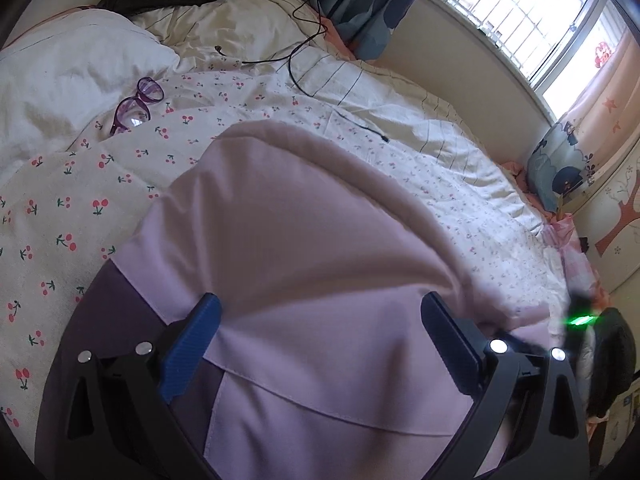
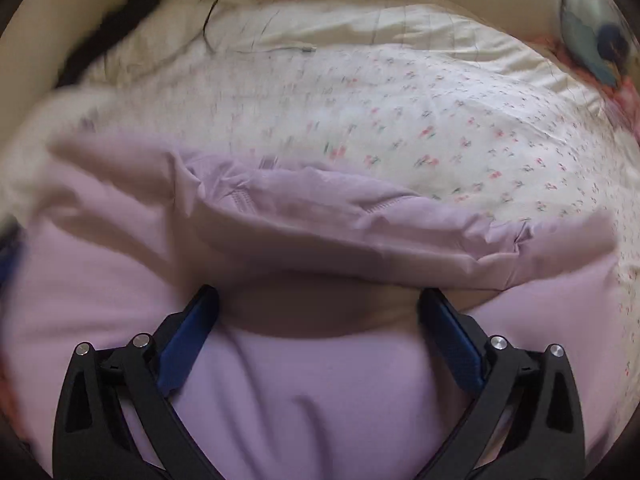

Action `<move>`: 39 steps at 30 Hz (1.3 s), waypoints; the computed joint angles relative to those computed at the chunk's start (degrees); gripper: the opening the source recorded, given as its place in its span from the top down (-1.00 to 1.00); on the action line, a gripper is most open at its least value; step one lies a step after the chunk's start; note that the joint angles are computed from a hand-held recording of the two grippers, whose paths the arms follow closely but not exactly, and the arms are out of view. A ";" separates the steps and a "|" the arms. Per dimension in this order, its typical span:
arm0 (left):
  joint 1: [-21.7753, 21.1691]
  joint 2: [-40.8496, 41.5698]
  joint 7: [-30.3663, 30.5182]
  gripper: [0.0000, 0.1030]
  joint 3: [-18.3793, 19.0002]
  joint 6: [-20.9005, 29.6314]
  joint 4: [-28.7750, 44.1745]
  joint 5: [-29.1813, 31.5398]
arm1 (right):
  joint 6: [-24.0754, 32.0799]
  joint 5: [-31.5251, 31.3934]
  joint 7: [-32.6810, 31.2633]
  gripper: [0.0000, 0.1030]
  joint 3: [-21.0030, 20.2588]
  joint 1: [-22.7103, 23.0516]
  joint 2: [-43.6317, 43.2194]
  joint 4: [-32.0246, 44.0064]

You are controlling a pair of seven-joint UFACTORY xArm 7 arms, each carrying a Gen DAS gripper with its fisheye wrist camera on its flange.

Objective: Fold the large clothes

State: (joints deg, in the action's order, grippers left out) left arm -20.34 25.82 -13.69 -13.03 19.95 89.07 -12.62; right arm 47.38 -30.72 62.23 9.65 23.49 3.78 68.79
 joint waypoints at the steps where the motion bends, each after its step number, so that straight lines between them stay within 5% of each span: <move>1: 0.21 -0.05 0.40 -0.86 -0.24 -0.26 -0.15 -0.21 | 1.90 -2.29 0.92 -0.89 -0.75 1.58 1.00 1.30; 7: -0.20 1.03 0.02 -0.86 0.41 1.92 1.22 0.42 | -1.19 9.13 -5.86 -0.88 -0.28 -1.52 -3.59 -1.85; 10: 0.98 0.83 1.26 -0.86 -0.77 1.44 0.76 -1.30 | -3.19 2.16 2.47 -0.88 1.80 -3.02 -13.43 -8.92; 12: 1.19 0.77 1.75 -0.86 -1.00 1.28 0.60 -1.92 | 0.47 -5.05 10.40 -0.88 5.58 -5.31 -20.32 -13.88; 14: 1.05 0.65 1.92 -0.86 -0.90 1.19 0.45 -2.03 | 1.81 -4.09 13.25 -0.89 6.84 -7.52 -24.40 -19.22; 17: 0.76 0.21 2.14 -0.86 -0.87 0.73 0.05 -2.25 | -7.47 0.68 14.86 -0.89 2.28 -7.14 -27.45 -27.83; 20: 0.00 0.47 1.10 -0.86 0.01 1.15 0.38 -1.17 | -3.51 1.46 11.66 -0.89 6.38 -10.72 -23.91 -23.92; 25: -0.52 0.86 0.10 -0.86 0.54 1.62 1.08 -0.27 | -7.16 2.64 10.49 -0.89 5.28 -11.76 -22.41 -24.40; 31: -0.56 1.24 -0.36 -0.86 0.68 2.26 1.49 0.63 | -3.82 7.11 4.38 -0.88 4.99 -10.25 -26.65 -24.00; 36: -0.21 1.02 0.11 -0.86 0.27 1.87 1.06 0.27 | 5.14 1.99 11.87 -0.88 11.53 -12.83 -36.06 -28.58; 39: -0.90 0.72 -0.31 -0.86 0.86 1.65 0.84 1.22 | -3.88 5.93 15.04 -0.89 8.23 -12.67 -39.97 -36.40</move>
State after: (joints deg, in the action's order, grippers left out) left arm -21.23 26.54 -14.00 -12.17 21.60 89.91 -11.40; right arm 43.50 -24.79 77.27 17.88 10.82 -36.19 32.39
